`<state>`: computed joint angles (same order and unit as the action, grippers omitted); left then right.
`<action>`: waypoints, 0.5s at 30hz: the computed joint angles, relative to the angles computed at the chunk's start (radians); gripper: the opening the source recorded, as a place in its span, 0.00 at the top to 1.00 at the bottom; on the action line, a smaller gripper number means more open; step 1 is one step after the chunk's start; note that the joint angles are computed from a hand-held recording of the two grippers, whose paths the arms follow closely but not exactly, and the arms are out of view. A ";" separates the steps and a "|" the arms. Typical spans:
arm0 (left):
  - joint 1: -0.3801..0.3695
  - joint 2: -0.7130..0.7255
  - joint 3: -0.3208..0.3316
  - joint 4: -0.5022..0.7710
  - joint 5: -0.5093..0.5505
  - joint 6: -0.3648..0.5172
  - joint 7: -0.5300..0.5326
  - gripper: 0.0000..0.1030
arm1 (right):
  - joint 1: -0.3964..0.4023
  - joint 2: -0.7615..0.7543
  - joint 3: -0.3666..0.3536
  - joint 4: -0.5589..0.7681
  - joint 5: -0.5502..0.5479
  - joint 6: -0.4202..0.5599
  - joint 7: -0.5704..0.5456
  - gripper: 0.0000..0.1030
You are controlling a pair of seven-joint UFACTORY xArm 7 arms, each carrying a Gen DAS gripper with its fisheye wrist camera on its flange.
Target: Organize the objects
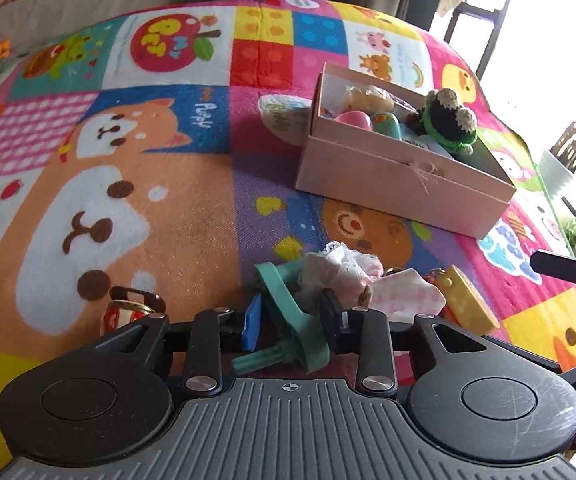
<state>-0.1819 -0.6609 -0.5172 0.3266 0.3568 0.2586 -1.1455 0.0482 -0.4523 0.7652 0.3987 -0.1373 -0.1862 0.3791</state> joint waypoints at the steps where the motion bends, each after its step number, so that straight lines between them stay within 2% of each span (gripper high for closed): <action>1: -0.007 -0.004 0.008 -0.006 0.004 -0.002 0.013 0.70 | 0.026 0.022 -0.028 0.005 -0.004 0.000 -0.005 0.03; 3: -0.021 -0.023 0.014 -0.017 0.004 0.018 0.028 0.78 | 0.010 0.057 -0.010 0.027 0.002 0.010 0.000 0.08; 5: -0.059 -0.050 0.040 -0.033 -0.010 0.043 0.052 0.80 | -0.035 0.095 0.031 0.061 0.005 0.034 0.010 0.22; 6: -0.077 -0.065 0.051 -0.042 -0.019 0.050 0.060 0.80 | -0.015 0.121 0.007 0.073 0.000 0.050 0.011 0.29; 7: -0.091 -0.081 0.058 -0.053 -0.028 0.054 0.066 0.81 | 0.031 0.148 -0.044 0.086 -0.006 0.068 0.008 0.42; 8: -0.105 -0.098 0.065 -0.066 -0.036 0.055 0.071 0.82 | 0.081 0.165 -0.095 0.095 -0.009 0.088 0.005 0.50; 11: -0.143 -0.162 0.080 -0.113 -0.055 0.025 0.090 0.86 | 0.152 0.141 -0.173 0.080 -0.027 0.088 0.016 0.52; 14: -0.137 -0.210 0.075 -0.116 -0.057 0.014 0.112 0.86 | 0.413 0.102 -0.441 0.061 0.002 0.124 -0.047 0.58; 15: -0.126 -0.213 0.080 -0.107 -0.056 -0.002 0.125 0.86 | 0.470 0.083 -0.500 0.057 0.016 0.136 -0.070 0.58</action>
<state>-0.3078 -0.8744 -0.4372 0.2192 0.3004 0.2568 -1.0201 0.5187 -0.3689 0.2649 0.4553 -0.1209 -0.0498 0.3087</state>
